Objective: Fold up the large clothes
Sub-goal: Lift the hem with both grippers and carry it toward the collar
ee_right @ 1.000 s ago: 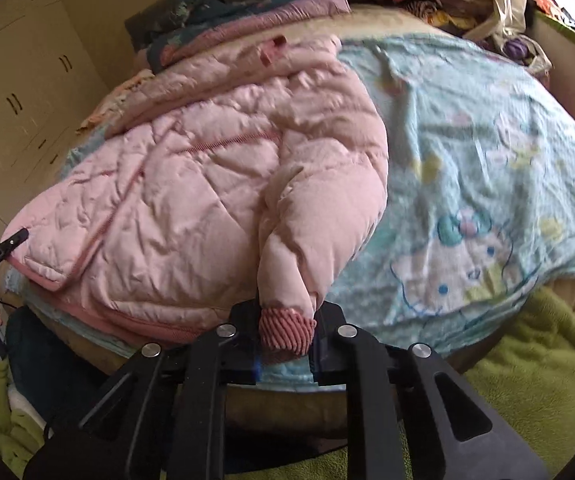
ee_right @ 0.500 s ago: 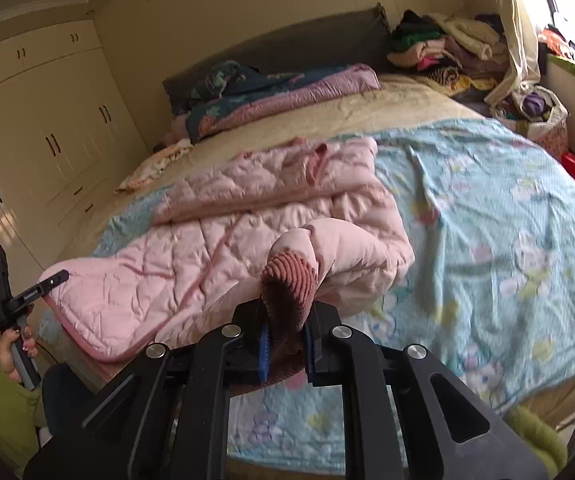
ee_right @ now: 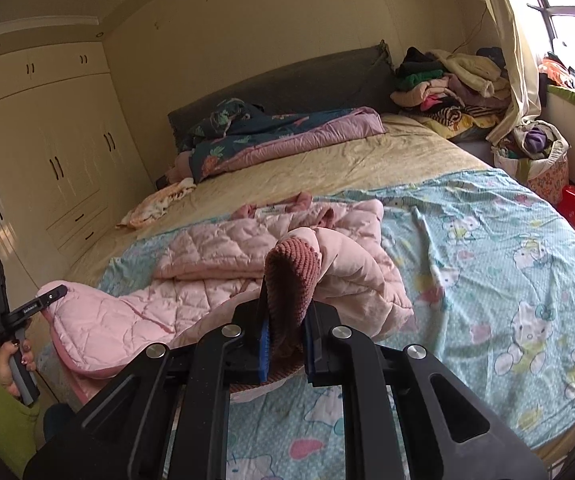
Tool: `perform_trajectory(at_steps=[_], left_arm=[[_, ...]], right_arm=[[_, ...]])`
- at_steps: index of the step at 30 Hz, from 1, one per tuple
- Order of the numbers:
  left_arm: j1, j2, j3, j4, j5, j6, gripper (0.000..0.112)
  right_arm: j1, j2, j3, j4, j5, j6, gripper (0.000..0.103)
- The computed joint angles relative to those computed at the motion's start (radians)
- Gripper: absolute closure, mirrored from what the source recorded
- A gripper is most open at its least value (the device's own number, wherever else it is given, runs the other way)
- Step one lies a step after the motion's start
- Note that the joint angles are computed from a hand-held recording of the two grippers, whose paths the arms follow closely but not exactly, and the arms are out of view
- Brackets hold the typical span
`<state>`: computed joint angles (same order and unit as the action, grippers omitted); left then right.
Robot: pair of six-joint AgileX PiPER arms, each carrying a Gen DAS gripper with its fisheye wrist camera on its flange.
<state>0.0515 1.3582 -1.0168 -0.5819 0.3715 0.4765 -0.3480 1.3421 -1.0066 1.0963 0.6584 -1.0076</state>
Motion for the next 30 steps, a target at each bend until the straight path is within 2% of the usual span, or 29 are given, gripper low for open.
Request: perform_trajectory(at_steps=[4,14,23,30], left_arm=[[-0.031,0.029,-0.056,0.142,-0.019,-0.138,0.102],[-0.075,0.111,-0.197,0.362,-0.02,-0.357,0.102],[-0.091,0.204,-0.359,0.453,0.017,-0.465,0.102],[-0.099,0.293,-0.512,0.514,0.077,-0.538,0.102]], right_arm=[[-0.001,0.022,-0.033,0.008,-0.007,0.017,0.092],[0.002,0.109,-0.154,-0.01,-0.014,0.085,0.092],[-0.012,0.22,-0.321,-0.026,0.036,0.197,0.092],[0.002,0.298,-0.463,-0.091,0.048,0.323,0.092]])
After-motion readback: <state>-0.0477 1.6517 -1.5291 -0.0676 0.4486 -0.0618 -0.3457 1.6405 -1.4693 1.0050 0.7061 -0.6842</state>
